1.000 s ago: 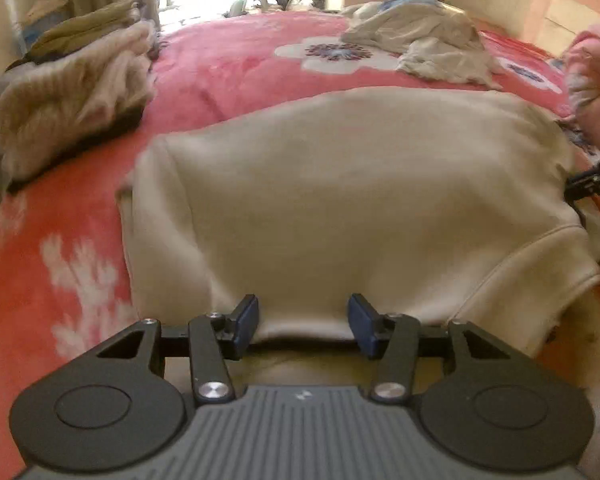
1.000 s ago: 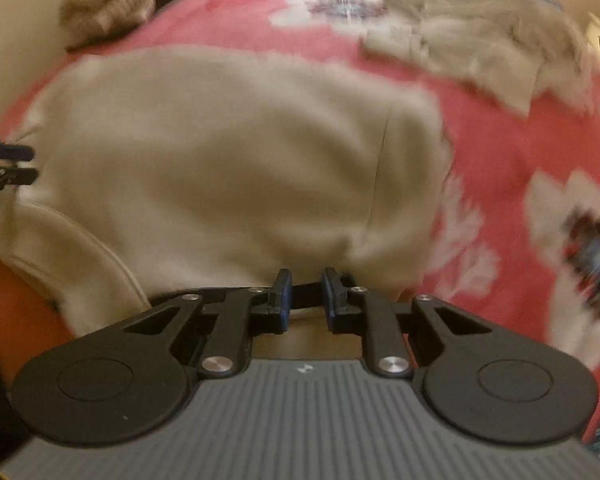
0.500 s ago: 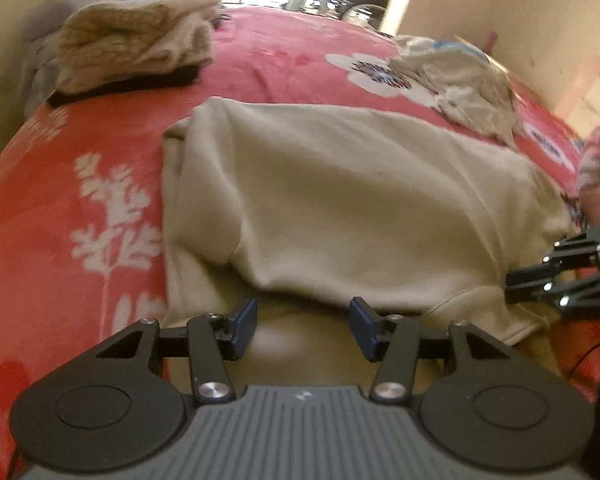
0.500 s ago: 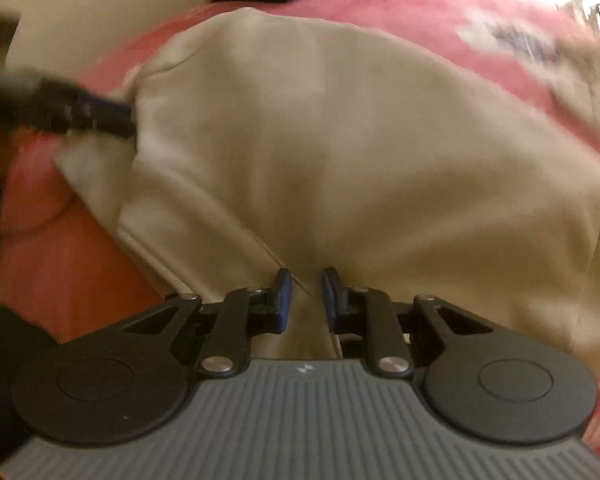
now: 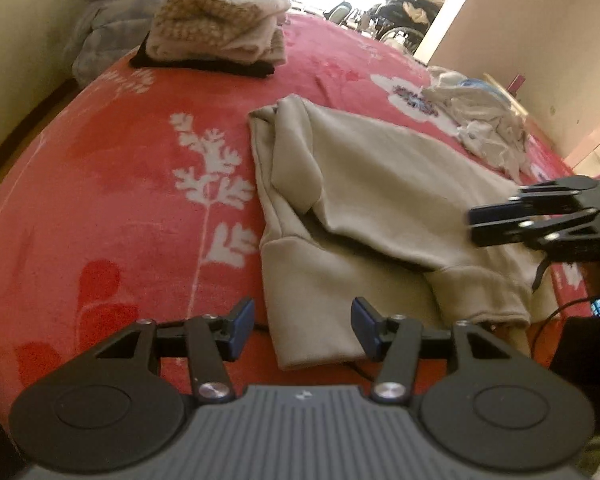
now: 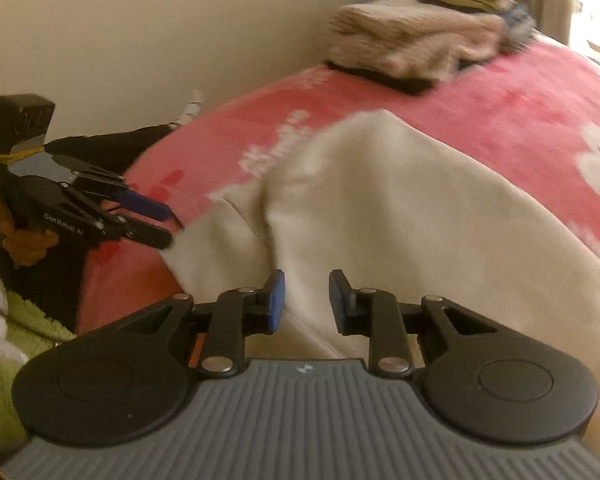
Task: Fold clothes
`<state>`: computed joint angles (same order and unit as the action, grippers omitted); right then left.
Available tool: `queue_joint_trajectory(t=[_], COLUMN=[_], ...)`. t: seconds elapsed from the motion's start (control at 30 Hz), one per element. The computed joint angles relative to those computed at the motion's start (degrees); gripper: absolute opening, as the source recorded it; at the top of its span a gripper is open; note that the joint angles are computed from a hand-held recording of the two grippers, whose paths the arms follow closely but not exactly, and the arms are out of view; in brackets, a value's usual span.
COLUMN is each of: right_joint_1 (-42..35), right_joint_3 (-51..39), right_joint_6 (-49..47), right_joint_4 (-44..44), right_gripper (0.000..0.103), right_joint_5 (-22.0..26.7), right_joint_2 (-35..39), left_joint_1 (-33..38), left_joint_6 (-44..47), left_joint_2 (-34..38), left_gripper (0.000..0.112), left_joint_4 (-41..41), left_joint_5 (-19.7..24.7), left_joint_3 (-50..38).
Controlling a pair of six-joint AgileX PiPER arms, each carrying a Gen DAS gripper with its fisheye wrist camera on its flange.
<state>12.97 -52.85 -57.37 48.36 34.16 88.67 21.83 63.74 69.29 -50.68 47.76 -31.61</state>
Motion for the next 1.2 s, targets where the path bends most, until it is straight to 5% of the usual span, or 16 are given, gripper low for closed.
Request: queue_joint_trajectory(t=[0.23,0.37,0.63,0.9,1.2], right_joint_1=[10.2,11.9,10.5,12.3,21.3], right_joint_3=[-5.3,-9.7,-26.4,-43.6,-55.7], right_joint_6=[11.0,21.2,37.8,56.6,65.3], right_joint_4=[-6.6,-13.7,-15.1,-22.4,-43.5], right_gripper=[0.040,0.047,0.059,0.072,0.075], right_joint_5=[-8.3,-7.9,0.4,11.4,21.4], right_joint_2=[5.8,9.2,21.7,33.8,39.7], left_joint_1=[-1.8,-2.8,-4.2,-6.0,-10.5], left_joint_6=[1.2,6.3,15.6,22.5,28.9], left_joint_2=[10.6,13.5,15.6,16.1,13.1], left_gripper=[0.055,0.055,0.058,0.023,0.017], left_joint_4=[-3.5,-7.2,-18.5,-27.4,-34.5], left_joint_5=[-2.7,-4.8,-6.7,-8.1,-9.7], left_joint_3=[-2.6,-1.5,1.2,3.1,5.2])
